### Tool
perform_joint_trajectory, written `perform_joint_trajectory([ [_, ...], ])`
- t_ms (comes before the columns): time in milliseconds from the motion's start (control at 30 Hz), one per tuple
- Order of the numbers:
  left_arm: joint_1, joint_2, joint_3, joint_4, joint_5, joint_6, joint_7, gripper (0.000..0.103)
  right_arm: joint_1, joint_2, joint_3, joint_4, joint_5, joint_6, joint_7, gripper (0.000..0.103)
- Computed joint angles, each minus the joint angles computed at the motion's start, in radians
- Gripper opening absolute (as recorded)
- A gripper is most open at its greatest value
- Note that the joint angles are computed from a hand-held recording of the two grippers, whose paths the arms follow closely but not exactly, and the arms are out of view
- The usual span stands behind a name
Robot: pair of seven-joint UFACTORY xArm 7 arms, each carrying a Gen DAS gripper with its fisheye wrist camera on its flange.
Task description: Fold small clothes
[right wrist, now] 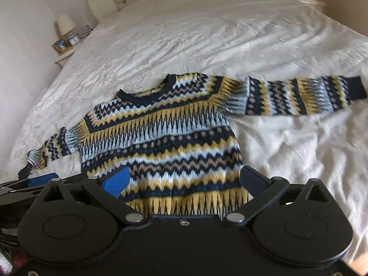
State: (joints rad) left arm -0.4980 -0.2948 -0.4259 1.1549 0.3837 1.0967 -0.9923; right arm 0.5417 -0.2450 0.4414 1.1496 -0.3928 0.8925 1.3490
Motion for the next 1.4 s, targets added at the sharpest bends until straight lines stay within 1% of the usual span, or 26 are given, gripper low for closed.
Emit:
perform_joint_trajectory([
  [67,0.011,0.053,-0.016,0.052,0.031,0.039,-0.035,0.059,-0.006,0.000,-0.038,-0.028,0.024,-0.073,-0.061,0.102],
  [133,0.008,0.100,-0.015,0.098,0.060,0.072,-0.074,0.059,-0.013,0.015,-0.072,-0.042,0.061,-0.136,-0.140,0.100],
  [200,-0.003,0.141,-0.003,0.136,0.085,0.100,-0.110,0.059,-0.018,0.037,-0.103,-0.042,0.108,-0.182,-0.236,0.095],
  [267,-0.017,0.176,0.014,0.165,0.113,0.117,-0.136,0.059,-0.028,0.063,-0.122,-0.038,0.137,-0.224,-0.312,0.095],
  [333,-0.029,0.200,0.039,0.182,0.127,0.119,-0.143,0.059,-0.040,0.101,-0.133,-0.017,0.150,-0.239,-0.369,0.095],
  [400,-0.035,0.221,0.066,0.192,0.129,0.106,-0.135,0.059,-0.048,0.137,-0.146,0.005,0.168,-0.255,-0.409,0.090],
  [467,-0.034,0.236,0.093,0.192,0.128,0.082,-0.116,0.059,-0.056,0.165,-0.157,0.018,0.179,-0.283,-0.421,0.090],
  [533,-0.026,0.250,0.119,0.189,0.118,0.046,-0.093,0.059,-0.063,0.204,-0.166,0.051,0.167,-0.282,-0.416,0.089],
  [600,-0.013,0.273,0.144,0.196,0.097,0.014,-0.058,0.059,-0.063,0.250,-0.176,0.103,0.152,-0.256,-0.426,0.084],
  [733,0.007,0.357,0.187,0.247,0.113,-0.038,-0.009,0.059,-0.062,0.347,-0.208,0.198,0.172,-0.270,-0.514,0.082],
  [833,0.016,0.441,0.225,0.310,0.120,-0.076,0.024,0.059,-0.053,0.447,-0.234,0.306,0.169,-0.259,-0.579,0.079],
  [900,0.016,0.498,0.251,0.354,0.124,-0.089,0.042,0.059,-0.060,0.518,-0.242,0.374,0.209,-0.280,-0.655,0.071],
  [967,0.019,0.555,0.278,0.397,0.114,-0.105,0.060,0.059,-0.060,0.598,-0.251,0.465,0.246,-0.268,-0.715,0.070],
  [1100,0.021,0.653,0.323,0.456,0.083,-0.121,0.088,0.059,-0.043,0.775,-0.273,0.685,0.274,-0.235,-0.840,0.068],
  [1267,0.032,0.734,0.349,0.483,0.007,-0.099,0.134,0.059,-0.026,1.002,-0.296,0.986,0.323,-0.162,-0.978,0.069],
  [1400,0.022,0.726,0.365,0.444,0.012,-0.141,0.130,0.060,-0.023,1.206,-0.295,1.280,0.383,-0.024,-1.080,0.069],
])
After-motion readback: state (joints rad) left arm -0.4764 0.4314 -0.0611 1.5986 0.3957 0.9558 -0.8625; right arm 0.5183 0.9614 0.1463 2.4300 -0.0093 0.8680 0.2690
